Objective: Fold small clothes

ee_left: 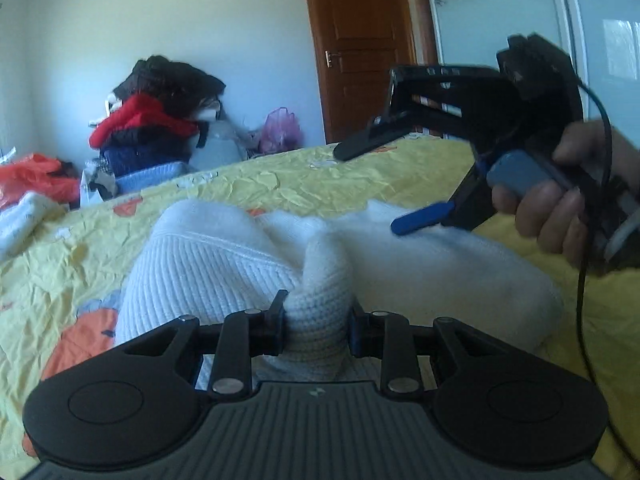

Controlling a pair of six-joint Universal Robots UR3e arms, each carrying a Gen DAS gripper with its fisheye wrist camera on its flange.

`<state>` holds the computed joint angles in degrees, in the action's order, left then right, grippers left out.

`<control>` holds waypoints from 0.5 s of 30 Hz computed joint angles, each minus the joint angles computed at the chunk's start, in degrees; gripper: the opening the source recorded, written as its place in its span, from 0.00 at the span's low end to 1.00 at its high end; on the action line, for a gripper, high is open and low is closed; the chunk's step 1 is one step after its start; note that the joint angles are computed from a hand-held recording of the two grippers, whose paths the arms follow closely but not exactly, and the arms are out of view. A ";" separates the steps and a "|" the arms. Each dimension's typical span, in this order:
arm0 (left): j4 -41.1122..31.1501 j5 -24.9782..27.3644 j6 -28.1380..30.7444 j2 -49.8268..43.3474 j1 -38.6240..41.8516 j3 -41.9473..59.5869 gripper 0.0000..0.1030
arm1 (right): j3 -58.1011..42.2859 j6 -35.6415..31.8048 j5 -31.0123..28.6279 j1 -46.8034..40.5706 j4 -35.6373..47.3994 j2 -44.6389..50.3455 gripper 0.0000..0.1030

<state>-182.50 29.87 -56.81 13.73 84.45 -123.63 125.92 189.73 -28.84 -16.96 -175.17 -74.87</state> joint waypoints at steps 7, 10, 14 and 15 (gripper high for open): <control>21.08 -4.75 -20.55 2.66 -9.47 -5.53 0.27 | -22.67 -2.18 -2.31 11.11 13.63 9.97 0.88; 28.38 -4.45 -26.79 3.84 -12.16 -8.36 0.27 | -36.58 -2.19 -5.32 16.02 20.81 17.47 0.88; 19.93 -3.17 -19.60 3.90 -9.21 -4.84 0.27 | -42.80 -0.88 -13.54 18.68 20.07 22.18 0.26; 18.26 -2.80 -17.96 3.22 -8.51 -3.81 0.27 | -40.69 -1.77 -12.17 17.79 17.53 21.62 0.24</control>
